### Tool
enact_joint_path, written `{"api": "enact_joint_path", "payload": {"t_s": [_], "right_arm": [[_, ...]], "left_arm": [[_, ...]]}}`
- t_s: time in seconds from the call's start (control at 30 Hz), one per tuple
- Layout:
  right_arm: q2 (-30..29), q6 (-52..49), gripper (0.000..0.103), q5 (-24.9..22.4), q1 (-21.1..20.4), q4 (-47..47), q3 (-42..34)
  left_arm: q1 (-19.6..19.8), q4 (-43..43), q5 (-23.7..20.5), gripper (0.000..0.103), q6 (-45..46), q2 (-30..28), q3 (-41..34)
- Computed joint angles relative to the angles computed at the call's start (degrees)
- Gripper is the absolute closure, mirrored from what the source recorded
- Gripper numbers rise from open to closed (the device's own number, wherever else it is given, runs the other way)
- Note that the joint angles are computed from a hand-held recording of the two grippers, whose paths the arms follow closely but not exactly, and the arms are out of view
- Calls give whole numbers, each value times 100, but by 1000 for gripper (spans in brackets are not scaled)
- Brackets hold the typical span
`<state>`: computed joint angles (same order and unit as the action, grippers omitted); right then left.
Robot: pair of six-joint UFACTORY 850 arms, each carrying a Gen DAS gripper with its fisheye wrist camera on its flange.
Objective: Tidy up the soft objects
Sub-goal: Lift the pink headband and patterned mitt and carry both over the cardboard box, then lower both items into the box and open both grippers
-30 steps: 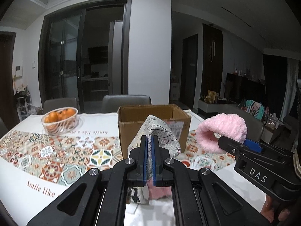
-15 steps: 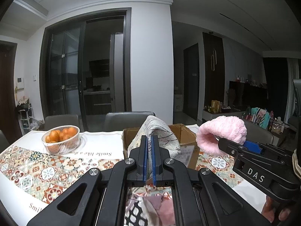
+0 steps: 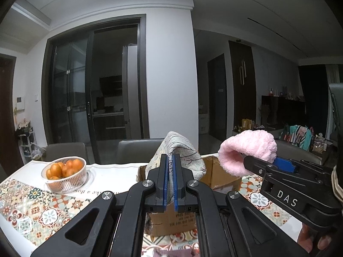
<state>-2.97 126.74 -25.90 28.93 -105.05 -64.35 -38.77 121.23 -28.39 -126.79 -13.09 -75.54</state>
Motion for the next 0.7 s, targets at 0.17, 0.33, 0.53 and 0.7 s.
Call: {"api": "enact_joint_path", "payload": {"t_s": [0.17,0.33,0.53,0.7], "right_arm": [[-235,78,66,83,-95,-213,-224],[-450,26,66,211,-219,-280,-429],[-748,-264,66,424,-384,-50,-694],[-968,-787,66,571,-491,417,-925]], "left_arm": [[84,-5,71,97,80,-281,-313],[150,-190,175,97,302,-570,-610],[232,-457,390,97,611,-930,-989],[319,-1145,677,97,1276,-1205,-1358]]}}
